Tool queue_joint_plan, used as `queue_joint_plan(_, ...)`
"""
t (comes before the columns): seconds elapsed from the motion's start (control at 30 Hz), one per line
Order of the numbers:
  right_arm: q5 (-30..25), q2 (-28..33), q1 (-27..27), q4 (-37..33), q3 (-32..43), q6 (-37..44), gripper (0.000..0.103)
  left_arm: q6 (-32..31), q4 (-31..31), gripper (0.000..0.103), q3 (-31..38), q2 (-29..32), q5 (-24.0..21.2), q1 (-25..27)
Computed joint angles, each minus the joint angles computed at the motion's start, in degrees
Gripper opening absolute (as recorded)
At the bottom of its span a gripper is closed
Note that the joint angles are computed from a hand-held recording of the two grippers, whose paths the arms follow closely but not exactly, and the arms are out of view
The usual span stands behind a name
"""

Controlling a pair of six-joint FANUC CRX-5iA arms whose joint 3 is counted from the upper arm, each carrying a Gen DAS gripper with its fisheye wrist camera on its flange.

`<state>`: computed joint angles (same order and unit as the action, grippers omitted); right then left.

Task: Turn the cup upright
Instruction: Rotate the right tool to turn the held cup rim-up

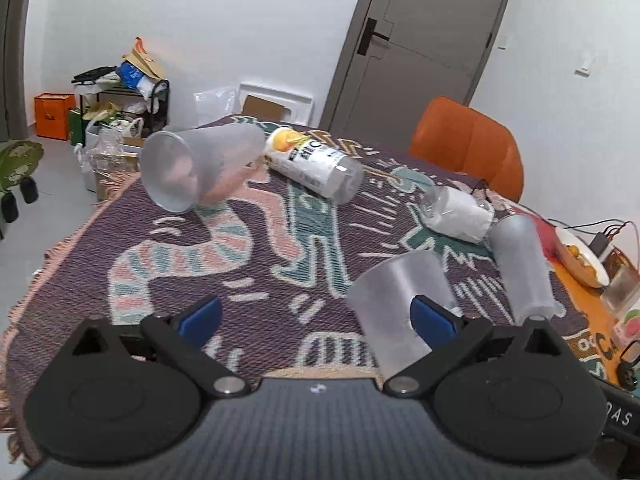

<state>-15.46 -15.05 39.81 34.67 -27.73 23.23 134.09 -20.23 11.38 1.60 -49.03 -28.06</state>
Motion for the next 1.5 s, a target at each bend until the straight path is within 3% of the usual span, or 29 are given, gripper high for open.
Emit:
queue_joint_plan(0.2, 1.08, 0.09, -2.14, 3.01, -1.14, -3.66, 0.065, -0.15, 4.21, 0.098, -0.84, 0.56, 3.39, 1.7)
queue_joint_plan(0.43, 0.89, 0.69, -3.04, 1.48, -0.71, -2.67, 0.065, -7.48, 17.77, 0.096, -2.4, 2.87, 6.56, 5.53)
queue_joint_plan(0.73, 0.32, 1.71, -3.97, 1.77, -0.39, -3.34, 0.074, -11.35, 24.29, 0.096, -1.64, 6.44, 7.62, 6.59)
queue_joint_plan(1.07, -1.1, 2.8, -4.28, 1.28, 0.74, -2.57, 0.074, -18.82, 34.06, 0.095, -2.26, 9.38, 9.94, 7.38)
queue_joint_plan(1.23, -1.81, 2.27, -4.44, 3.73, 0.17, -4.47, 0.075, -22.67, 41.1, 0.081, -2.81, 11.4, 10.64, 8.08)
queue_joint_plan(1.5, -1.97, 1.25, -4.62, 7.37, -1.25, -8.59, 0.075, -20.08, 36.31, 0.075, -3.42, 8.68, 12.86, 7.53)
